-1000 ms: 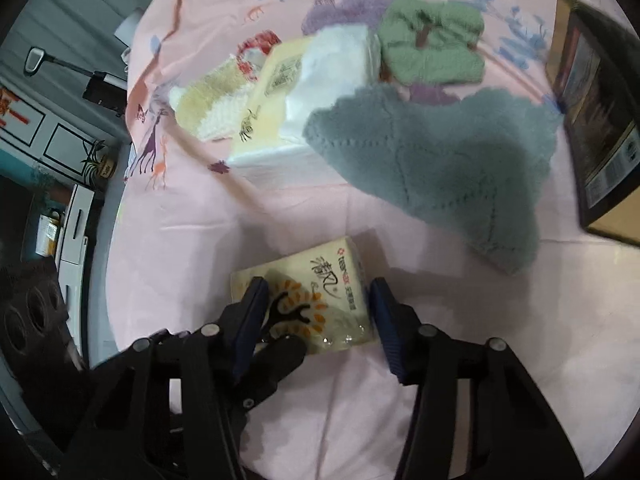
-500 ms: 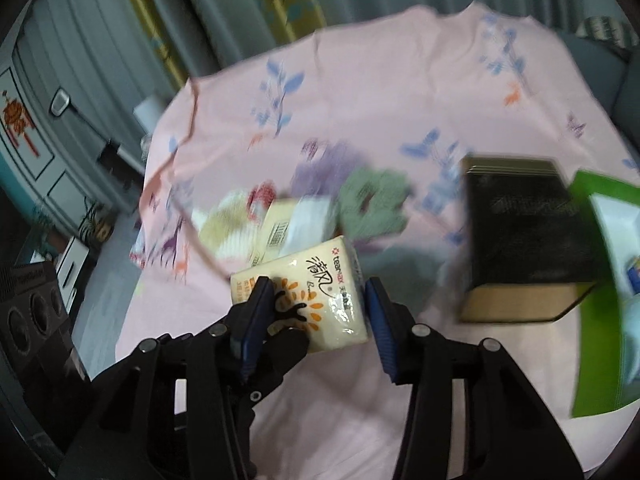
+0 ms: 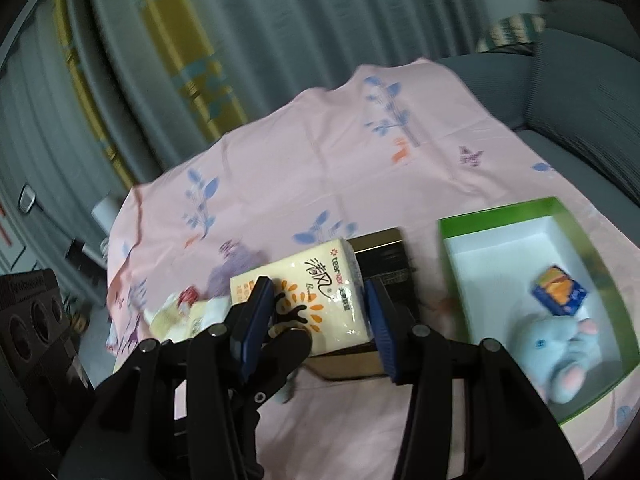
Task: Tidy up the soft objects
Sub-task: 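Lift the yellow tissue pack with the right tool over the green box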
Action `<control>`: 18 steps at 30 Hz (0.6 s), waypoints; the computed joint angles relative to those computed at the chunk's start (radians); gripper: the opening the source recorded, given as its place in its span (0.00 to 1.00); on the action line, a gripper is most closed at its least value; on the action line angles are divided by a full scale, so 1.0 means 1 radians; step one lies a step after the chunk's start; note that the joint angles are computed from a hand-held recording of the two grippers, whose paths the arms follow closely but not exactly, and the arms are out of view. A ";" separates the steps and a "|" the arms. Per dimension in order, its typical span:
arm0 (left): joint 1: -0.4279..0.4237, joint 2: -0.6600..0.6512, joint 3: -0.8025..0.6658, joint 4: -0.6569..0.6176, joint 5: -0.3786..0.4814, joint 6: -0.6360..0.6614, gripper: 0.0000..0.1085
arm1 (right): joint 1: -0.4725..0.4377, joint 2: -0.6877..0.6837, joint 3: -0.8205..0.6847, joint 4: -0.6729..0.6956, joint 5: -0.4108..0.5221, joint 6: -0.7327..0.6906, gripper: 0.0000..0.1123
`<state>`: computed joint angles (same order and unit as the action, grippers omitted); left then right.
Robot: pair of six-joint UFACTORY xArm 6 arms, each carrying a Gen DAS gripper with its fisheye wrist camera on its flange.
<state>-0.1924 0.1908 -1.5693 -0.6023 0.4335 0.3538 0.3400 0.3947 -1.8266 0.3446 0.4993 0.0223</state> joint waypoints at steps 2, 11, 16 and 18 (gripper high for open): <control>-0.019 0.050 -0.064 -0.002 0.025 0.014 0.41 | -0.020 -0.007 0.017 -0.007 -0.015 0.020 0.42; -0.085 0.279 -0.379 0.041 0.181 -0.012 0.41 | -0.121 -0.008 0.060 -0.021 -0.052 0.132 0.38; -0.109 0.420 -0.585 0.095 0.294 -0.060 0.41 | -0.166 -0.001 0.078 -0.008 -0.052 0.181 0.36; -0.115 0.473 -0.664 0.117 0.332 -0.086 0.41 | -0.179 0.014 0.068 -0.008 -0.048 0.202 0.35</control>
